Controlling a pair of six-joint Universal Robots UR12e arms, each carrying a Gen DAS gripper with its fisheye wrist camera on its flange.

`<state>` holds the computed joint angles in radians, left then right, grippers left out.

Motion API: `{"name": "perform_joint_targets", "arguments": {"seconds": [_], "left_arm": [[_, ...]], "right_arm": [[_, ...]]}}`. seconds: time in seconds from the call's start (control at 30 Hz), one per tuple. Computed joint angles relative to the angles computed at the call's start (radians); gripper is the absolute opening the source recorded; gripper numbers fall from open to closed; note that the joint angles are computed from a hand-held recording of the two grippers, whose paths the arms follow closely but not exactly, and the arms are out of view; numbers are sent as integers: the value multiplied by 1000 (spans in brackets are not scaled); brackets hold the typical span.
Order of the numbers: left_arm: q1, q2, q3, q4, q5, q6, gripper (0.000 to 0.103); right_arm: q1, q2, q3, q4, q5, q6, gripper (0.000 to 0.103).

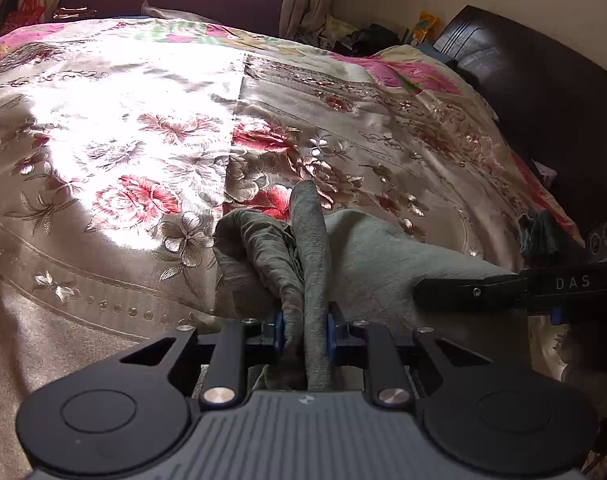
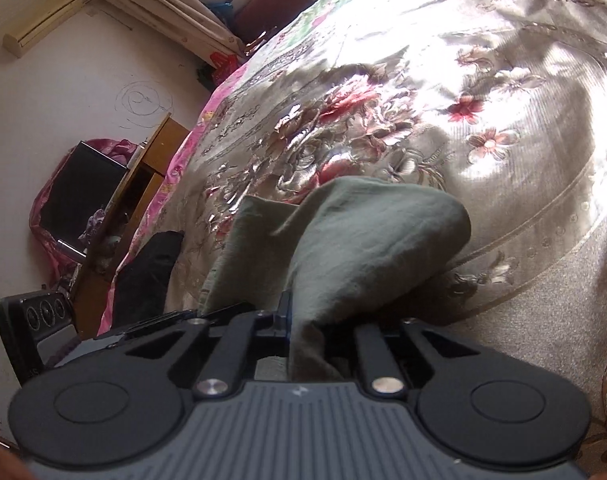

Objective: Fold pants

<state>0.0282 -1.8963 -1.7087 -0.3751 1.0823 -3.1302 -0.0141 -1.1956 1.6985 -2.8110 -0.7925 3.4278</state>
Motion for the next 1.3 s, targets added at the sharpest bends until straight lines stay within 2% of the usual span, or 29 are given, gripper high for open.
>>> {"name": "perform_joint_targets", "arguments": {"seconds": [0.13,0.2,0.37,0.47,0.5,0.63,0.73,0.83,1.0,1.1,1.17,1.2,1.3], "left_arm": [[16,12,-19,68,-41,-33,30],[21,18,-30,97,-26,-34,30],[27,8,-35,54,14,-58,35],[16,1,-35,35,32,-42,47],[16,0,-38,41,28,-39,54],[9,7,-48,68,98,-22,70],[14,13,-44,31,108,-13,77],[13,3,-18,-41,100,2,81],[25,0,7,-163,-34,35,80],[19,-2,6,-171,-35,64,80],[18,-18,19,-160,-49,42,80],[18,-31,29,-152,-62,21,76],[12,-45,45,-145,-67,-13,48]], "right_arm": [[16,-4,-35,-6,9,-15,10],[22,-6,-48,-6,-2,-34,10],[39,-3,-66,83,-88,-91,10],[36,1,-55,111,-114,-78,10],[30,2,-47,112,-114,-70,10],[18,12,-45,111,-107,-36,10],[18,14,-42,109,-101,-54,10],[17,16,-37,105,-99,-56,10],[4,17,-24,86,-77,-13,11],[1,22,-23,88,-63,-15,11],[2,27,-25,92,-65,-15,11],[2,30,-26,93,-65,-10,11],[6,35,-32,101,-80,11,10]]}}
